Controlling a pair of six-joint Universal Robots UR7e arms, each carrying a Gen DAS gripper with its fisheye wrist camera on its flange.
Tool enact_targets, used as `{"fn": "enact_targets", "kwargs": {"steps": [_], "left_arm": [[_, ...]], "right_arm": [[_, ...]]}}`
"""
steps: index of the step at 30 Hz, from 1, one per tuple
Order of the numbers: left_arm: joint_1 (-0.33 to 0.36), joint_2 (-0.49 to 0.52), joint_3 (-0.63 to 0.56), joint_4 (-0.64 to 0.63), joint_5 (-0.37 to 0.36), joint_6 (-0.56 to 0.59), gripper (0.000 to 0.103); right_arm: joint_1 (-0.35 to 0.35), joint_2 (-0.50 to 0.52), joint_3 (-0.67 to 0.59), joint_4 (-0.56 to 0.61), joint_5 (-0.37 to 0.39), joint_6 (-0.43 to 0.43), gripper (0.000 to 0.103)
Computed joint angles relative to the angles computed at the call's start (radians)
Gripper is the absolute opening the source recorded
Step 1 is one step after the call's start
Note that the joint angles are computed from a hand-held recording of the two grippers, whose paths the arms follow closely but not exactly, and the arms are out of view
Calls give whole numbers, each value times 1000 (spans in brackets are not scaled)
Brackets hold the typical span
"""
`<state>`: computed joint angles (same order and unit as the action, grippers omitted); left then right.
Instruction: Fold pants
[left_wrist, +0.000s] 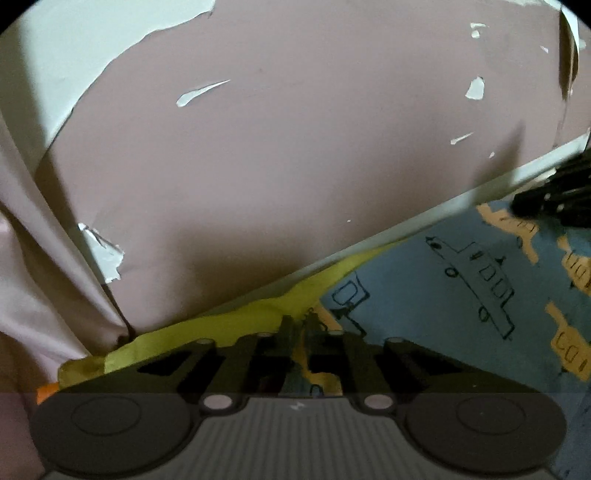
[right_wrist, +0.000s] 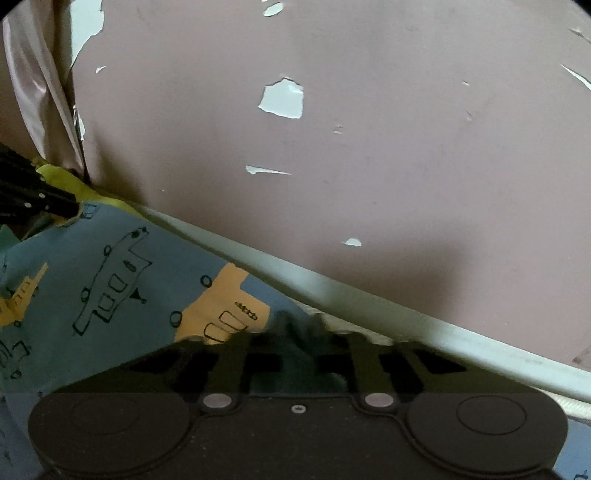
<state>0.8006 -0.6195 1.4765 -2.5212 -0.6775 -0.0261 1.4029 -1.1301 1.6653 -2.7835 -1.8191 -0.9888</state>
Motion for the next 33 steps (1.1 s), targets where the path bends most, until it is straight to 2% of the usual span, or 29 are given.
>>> {"fn": "enact_targets", "kwargs": {"steps": [4, 9, 14, 21, 28, 33], "left_arm": [[-12, 0, 5, -11, 17, -13, 0], [-45, -43, 76, -103, 23, 15, 0], [-91, -116, 197, -241, 18, 71, 0], [-188, -223, 367, -313, 8, 106, 0], [-302, -335, 558, -316, -26, 91, 0], [-350, -406, 653, -168, -87, 0, 0]], "right_arm": [[3, -22, 46, -71, 23, -27, 0], [0, -104, 126, -129, 86, -93, 0], [6, -226, 229, -158, 143, -156, 0], [10, -445, 395, -138, 203, -272, 0], [-51, -721, 591, -38, 272, -431, 0], [-111, -878, 707, 62, 283, -531, 0]]}}
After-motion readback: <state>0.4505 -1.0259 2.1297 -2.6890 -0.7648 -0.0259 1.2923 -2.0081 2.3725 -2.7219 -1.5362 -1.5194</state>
